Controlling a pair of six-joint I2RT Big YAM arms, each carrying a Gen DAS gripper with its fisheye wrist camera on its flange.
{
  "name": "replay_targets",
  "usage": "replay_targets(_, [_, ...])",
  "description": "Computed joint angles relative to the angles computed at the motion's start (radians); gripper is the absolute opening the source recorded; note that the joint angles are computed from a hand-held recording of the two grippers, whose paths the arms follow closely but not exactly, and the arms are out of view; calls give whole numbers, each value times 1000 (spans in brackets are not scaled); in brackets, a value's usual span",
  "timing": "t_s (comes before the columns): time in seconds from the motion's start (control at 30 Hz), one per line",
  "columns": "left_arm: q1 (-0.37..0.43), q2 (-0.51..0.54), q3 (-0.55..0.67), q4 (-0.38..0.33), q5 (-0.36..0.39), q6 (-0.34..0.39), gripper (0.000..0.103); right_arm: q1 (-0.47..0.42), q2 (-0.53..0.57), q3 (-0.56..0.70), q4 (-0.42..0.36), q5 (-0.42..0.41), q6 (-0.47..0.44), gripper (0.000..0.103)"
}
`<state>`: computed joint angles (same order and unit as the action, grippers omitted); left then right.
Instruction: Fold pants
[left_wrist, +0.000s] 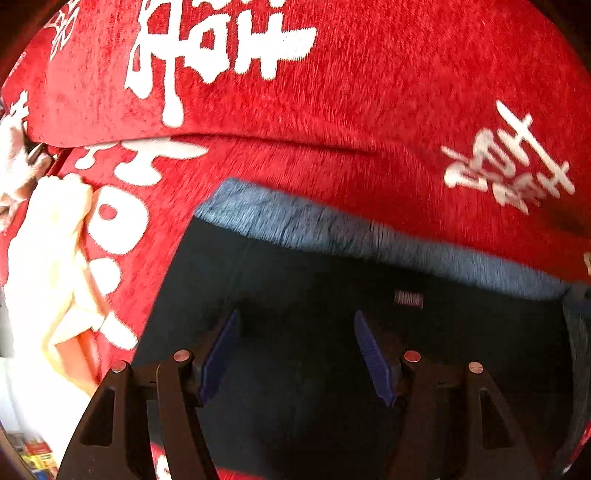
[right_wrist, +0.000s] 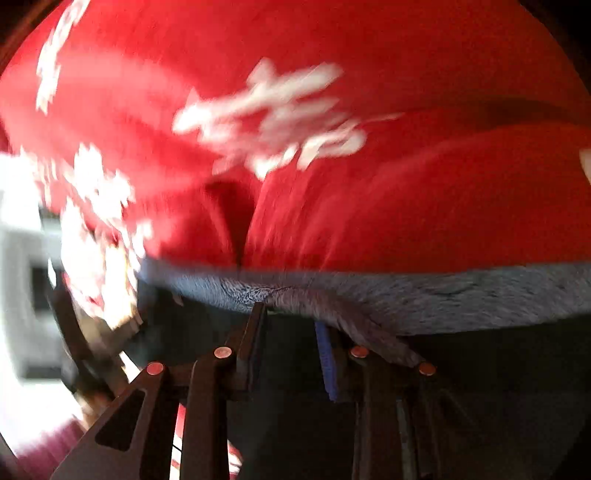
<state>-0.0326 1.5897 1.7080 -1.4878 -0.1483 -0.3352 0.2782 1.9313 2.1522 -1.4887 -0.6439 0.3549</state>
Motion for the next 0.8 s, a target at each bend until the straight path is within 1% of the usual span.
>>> replay_targets(0.07, [-12, -25, -4, -44, -17, 11, 65, -17, -51, -54, 26, 9, -2, 37])
replay_targets(0.13, [-28, -62, -18, -78, -15, 9, 65, -38, -110, -107, 35, 27, -13, 56])
replay_targets(0.17, [-41, -79, -24, -98, -4, 5, 65, -43, -132, -125, 38, 37, -8, 58])
replay_targets(0.2, [-60, -87, -25, -113, 1, -7, 65, -61, -172, -166, 44, 32, -5, 58])
replay_targets(0.23, [-82, -102, -30, -132, 15, -10, 65, -74, -191, -180, 34, 22, -6, 58])
replay_targets(0.3, [-111, -113, -28, -154, 38, -4, 65, -101, -252, -245, 23, 10, -8, 58])
replay_targets(0.4, [-188, -122, -18, -179, 68, 10, 65, -129, -345, -339, 13, 17, -16, 58])
replay_targets(0.47, [-228, -125, -10, -182, 108, 13, 65, -150, -425, -421, 14, 21, -6, 58])
replay_targets(0.5, [-253, -123, -8, -179, 140, 23, 65, -163, -469, -466, 17, 23, 7, 58])
replay_targets(0.57, [-300, -118, -2, -170, 173, 38, 65, -189, -553, -550, 22, 36, 37, 58])
replay_targets(0.63, [-342, -108, 10, -171, 207, 33, 65, -223, -647, -640, 30, 32, 59, 59])
replay_targets(0.67, [-363, -108, 13, -161, 245, 24, 65, -238, -697, -688, 28, 43, 70, 59])
replay_targets(0.73, [-401, -111, 14, -136, 290, 9, 65, -265, -783, -762, 6, 69, 83, 60])
replay_targets(0.8, [-446, -100, 24, -129, 316, -10, 65, -305, -871, -829, -27, 94, 103, 60])
